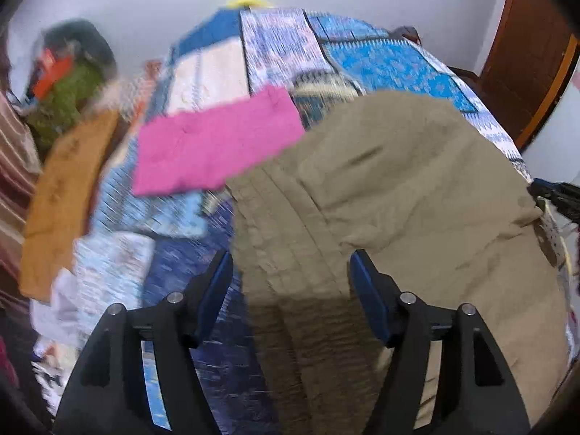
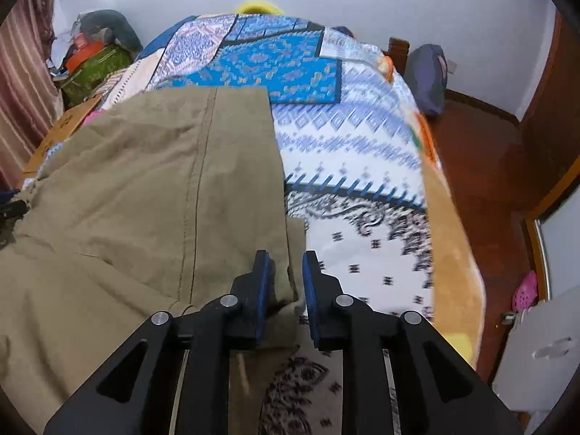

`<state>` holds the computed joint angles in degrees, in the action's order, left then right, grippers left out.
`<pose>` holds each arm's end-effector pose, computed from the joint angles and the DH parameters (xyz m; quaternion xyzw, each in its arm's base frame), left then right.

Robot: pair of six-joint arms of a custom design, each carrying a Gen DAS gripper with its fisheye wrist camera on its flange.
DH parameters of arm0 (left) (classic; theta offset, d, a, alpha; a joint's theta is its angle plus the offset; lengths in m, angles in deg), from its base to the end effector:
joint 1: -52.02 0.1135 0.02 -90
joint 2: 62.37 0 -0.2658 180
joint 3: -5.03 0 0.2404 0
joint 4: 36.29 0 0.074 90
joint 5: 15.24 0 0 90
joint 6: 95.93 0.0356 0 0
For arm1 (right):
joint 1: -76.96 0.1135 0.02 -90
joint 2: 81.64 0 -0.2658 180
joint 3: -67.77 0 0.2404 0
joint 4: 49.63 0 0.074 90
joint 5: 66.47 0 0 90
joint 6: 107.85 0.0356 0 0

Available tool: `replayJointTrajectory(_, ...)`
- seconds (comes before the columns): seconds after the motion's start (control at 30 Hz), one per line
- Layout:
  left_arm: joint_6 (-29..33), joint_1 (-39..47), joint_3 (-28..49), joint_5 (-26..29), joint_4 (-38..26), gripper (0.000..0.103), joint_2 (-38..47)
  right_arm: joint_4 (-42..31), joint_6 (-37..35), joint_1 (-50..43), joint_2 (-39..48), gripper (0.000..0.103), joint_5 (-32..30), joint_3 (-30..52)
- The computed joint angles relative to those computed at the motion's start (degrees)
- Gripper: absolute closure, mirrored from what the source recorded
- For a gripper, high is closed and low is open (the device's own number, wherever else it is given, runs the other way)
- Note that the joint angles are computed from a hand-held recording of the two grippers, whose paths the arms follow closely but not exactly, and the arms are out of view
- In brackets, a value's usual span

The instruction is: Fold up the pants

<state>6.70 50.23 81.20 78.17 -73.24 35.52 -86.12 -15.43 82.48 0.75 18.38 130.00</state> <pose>0.3365 -0.0126 0.1943 0.1288 0.9538 -0.0030 0.2714 0.2691 0.0292 0.2027 -0.0388 0.9563 0.0628 0.2830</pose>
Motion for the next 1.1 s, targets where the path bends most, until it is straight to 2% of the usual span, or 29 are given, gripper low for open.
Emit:
replayJointTrajectory(0.07, 1.55, 0.35, 0.13, 0.40, 0.21, 0.033, -2.52, -3.04, -0.24, -1.11, -2.60, 0.086, -1.31, 1.55)
replayJointTrajectory(0.13, 2.20, 0.72, 1.25, 0.21, 0.32, 0.027, -3.39, -4.38, -0.12, -2.12, -4.22, 0.080, -3.32, 2.97)
replayJointTrajectory(0.2, 2.48, 1.12, 2.99, -0.31, 0.34, 0.023, -3.04, -4.75, 0.31, -2.26, -5.40, 0.062, -3.48, 4.36)
replayJointTrajectory(0.27, 2.51, 1.71, 5.91, -0.64, 0.27, 0.023, -1.03, -3.84, 0.54, -1.44, -6.32, 0.056, -2.33, 5.51)
replayJointTrajectory(0.37, 1.45, 2.79, 11.62, -0.38, -1.61, 0.023, 4.16, -2.31, 1.02, -0.69, -3.66, 0.054, -2.00, 9.37)
replayJointTrajectory(0.4, 0.75, 3.13, 13.38, -0.14, -2.36, 0.023, 5.86, -1.72, 1.27, -0.40, -2.80, 0.046, -1.84, 10.06)
replayJointTrajectory(0.47, -1.56, 4.19, 19.13, 1.55, -5.22, 0.023, 11.18, 0.96, 1.16, 0.22, -0.16, 0.037, -0.88, 11.63)
replayJointTrajectory(0.63, -2.87, 4.34, 26.74, 2.03, -7.12, 0.023, 20.06, 3.91, -0.20, 1.63, 10.03, 0.037, 0.46, 18.06)
replayJointTrajectory(0.77, -2.96, 4.71, 34.79, 4.84, -12.29, 0.023, 28.18, 3.25, -1.25, 1.64, 19.31, 0.037, -1.26, 24.49)
replayJointTrajectory(0.9, -3.75, 5.09, 37.86, 8.01, -14.51, 0.023, 31.97, 2.61, -1.85, 2.30, 28.72, 0.037, -0.49, 31.35)
replayJointTrajectory(1.1, -4.09, 5.34, 41.76, 11.25, -16.78, 0.023, 36.01, -0.29, 0.44, 1.41, 38.09, 0.037, -4.94, 39.96)
